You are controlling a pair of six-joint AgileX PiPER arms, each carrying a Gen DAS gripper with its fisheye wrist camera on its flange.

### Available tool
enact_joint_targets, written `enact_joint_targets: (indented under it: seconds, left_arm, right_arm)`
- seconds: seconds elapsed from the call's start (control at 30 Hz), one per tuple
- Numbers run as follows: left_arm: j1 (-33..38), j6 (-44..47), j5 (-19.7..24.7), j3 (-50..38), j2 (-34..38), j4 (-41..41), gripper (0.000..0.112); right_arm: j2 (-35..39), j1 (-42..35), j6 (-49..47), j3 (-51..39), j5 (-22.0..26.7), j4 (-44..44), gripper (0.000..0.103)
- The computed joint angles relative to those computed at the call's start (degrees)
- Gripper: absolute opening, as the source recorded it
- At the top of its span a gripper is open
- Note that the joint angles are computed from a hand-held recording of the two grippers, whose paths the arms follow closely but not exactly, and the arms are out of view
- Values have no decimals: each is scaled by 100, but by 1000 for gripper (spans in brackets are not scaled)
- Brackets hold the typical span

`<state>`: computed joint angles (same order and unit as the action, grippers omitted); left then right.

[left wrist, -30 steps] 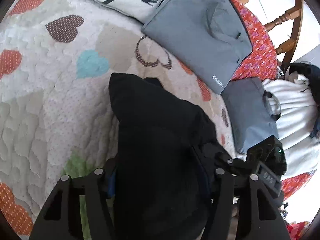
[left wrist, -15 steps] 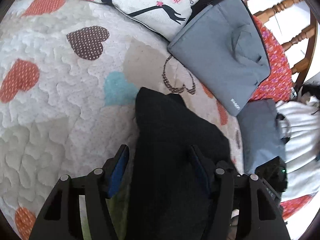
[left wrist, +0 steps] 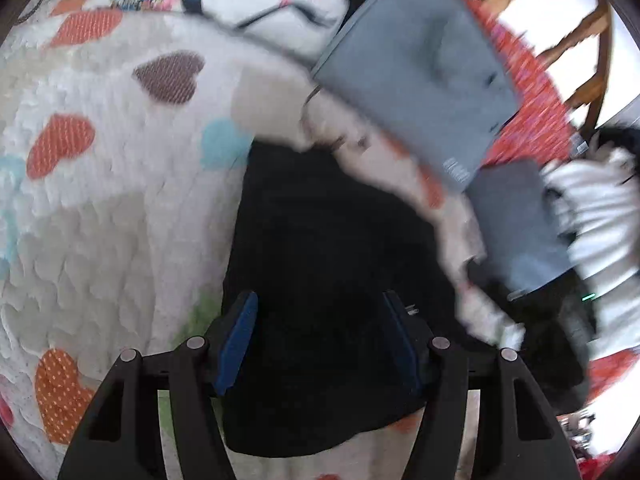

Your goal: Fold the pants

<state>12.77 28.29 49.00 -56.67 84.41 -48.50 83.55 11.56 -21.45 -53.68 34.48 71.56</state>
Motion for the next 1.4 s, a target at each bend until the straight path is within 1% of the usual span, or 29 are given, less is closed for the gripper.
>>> enact_joint_targets:
  seconds: [0.07,0.1,0.13,0.23,0.3,0.33,0.37,0.4,0.47,0.53,0.57,0.63,0.73,0.8,0.83,0.87,0.9,0.93,0.97,1.0,1.03,1.1,1.17,1.2,1.27,1.3,1.33,1.37,1.4]
  left_arm:
    - [-142,-122,-192,34,-85,248,62]
    - [-171,-188,-182,16,-156,327,62]
    - [-137,-152,-143,36,-220,300,62]
    - [33,-47,25,96,-384,142,62]
    - [212,-3,144,150,-519,69,62]
    - [306,8,184,166,-595,50,62]
    - [461,29,237,201,-716,15,62]
    - [562,66,259,234,-793,-46,62]
    - [852,109,402,243,-905,-169,62]
    - [1154,193,549,256,-994,-289,62]
    - [1237,219,588,262,-1027,-304,62]
    - [1343,240,631,250,-1036,-248,62]
    - [1340,231,643,277,-1031,-125,62]
    - [1315,270,674,306,-1010,-51,62]
    - [1282,284,656,313,-995,-7,62]
    - [1244,281,638,325,-993,47,62]
    - [1195,281,590,360,-1005,93,62]
    - [1170,250,582,362,-1008,138,62]
    - [1161,249,569,372,-1013,141,62]
    - [1167,257,578,381,-1040,129,62]
    - [1170,244,598,379,-1091,136,62]
    - [1141,222,523,422,-1317,174,62]
    - [1013,150,291,505,-1664,337,62]
    - [874,51,82,568,-1916,509,62]
    - [400,-557,-461,668,-2441,1183,62]
    - [45,-1076,-813,740,-2736,1756,62]
    - [-292,-1601,-1119,820,-3003,2329,66]
    - [-591,-2127,-1352,876,-3213,2902,77]
    - [-864,-2625,-1578,972,-3472,3475,83]
  right_arm:
    - [20,-74,-17,36,75,89,70]
    - [-26,-92,253,3,86,-135,70]
    - [-101,-75,749,-80,44,-589,70]
    - [-421,24,2333,74,-586,-2308,71]
    - [-654,-95,3411,157,-564,-3291,72]
    - [-751,-127,3688,216,-574,-3471,72]
    - [-958,-228,3735,359,-605,-3423,72]
    - [-1135,-311,3553,487,-663,-3197,72]
    - [-1534,-339,2902,654,-776,-2537,73]
    - [-1702,-259,1812,721,-810,-1459,76]
    - [-1689,-189,1240,698,-740,-890,80]
    - [-1427,-54,163,560,-437,109,81]
    - [-934,178,-605,421,-50,784,81]
    - [-524,286,-391,297,94,549,81]
    - [-315,363,22,244,12,164,78]
    - [-147,312,241,291,15,8,74]
    - [-123,260,234,341,50,81,72]
    - [-157,80,184,415,227,258,71]
    - [-200,-27,316,407,361,206,71]
    - [-264,-13,613,344,328,-76,71]
    - [-439,123,1118,303,65,-586,71]
    - [-755,355,1956,260,-299,-1732,73]
    - [-1103,511,2761,248,-329,-2878,74]
    - [-1324,542,3203,218,-192,-3451,74]
    - [-1672,825,4058,184,-69,-4597,74]
    - [-1857,1046,4495,170,-13,-5169,74]
    - [-1992,1306,4982,167,17,-5742,74]
    - [-2152,1569,5420,167,114,-6315,74]
    - [-2282,1856,5871,162,218,-6888,75]
